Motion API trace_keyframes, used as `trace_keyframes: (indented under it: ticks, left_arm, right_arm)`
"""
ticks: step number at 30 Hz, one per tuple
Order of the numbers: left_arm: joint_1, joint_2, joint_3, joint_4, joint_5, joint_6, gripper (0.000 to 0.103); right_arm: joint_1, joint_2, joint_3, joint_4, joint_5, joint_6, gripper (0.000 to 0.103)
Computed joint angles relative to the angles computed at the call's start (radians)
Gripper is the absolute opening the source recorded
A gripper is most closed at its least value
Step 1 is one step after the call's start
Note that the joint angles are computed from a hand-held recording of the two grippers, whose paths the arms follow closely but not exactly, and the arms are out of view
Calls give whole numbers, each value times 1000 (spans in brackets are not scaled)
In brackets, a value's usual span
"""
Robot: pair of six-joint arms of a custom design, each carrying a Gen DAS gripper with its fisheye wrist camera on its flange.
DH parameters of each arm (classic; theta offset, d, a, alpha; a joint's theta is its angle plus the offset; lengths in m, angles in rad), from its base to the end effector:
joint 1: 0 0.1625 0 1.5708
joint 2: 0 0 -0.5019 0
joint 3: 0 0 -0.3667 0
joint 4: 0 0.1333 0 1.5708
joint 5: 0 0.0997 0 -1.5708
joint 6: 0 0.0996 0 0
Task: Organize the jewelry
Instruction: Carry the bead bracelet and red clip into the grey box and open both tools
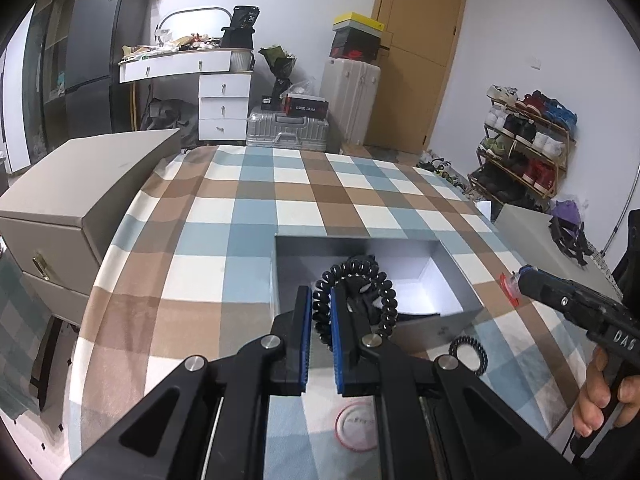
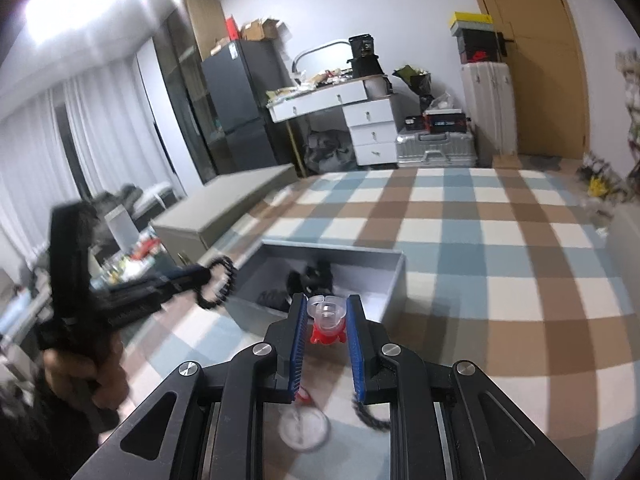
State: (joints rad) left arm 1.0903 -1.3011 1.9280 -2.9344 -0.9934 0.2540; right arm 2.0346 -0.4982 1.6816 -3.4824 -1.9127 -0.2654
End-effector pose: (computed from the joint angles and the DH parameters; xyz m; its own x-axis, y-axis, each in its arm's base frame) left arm -0.0927 -0.5839 0.4363 -0.7972 0.2251 -0.5601 0.5607 0.6201 -0.5487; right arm 0.4098 -0.5959 0.0591 -0.8218 -0.3892 0.4160 -0.5694 0.5860 -0.5766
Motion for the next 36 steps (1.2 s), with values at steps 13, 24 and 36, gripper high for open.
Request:
trace_keyframes:
  ticks: [13, 24, 36]
  left_arm:
    - [-1, 71, -52, 11, 60, 29, 4]
    - [-5, 88, -74, 60, 114, 7, 4]
    - [-9, 42, -48, 77, 74, -7, 53]
  right_arm:
    - [-64, 23, -55, 60, 130, 143, 19]
    - [-72, 37, -79, 109, 123, 169, 21]
    - [-53, 15, -41, 87, 44, 152, 40]
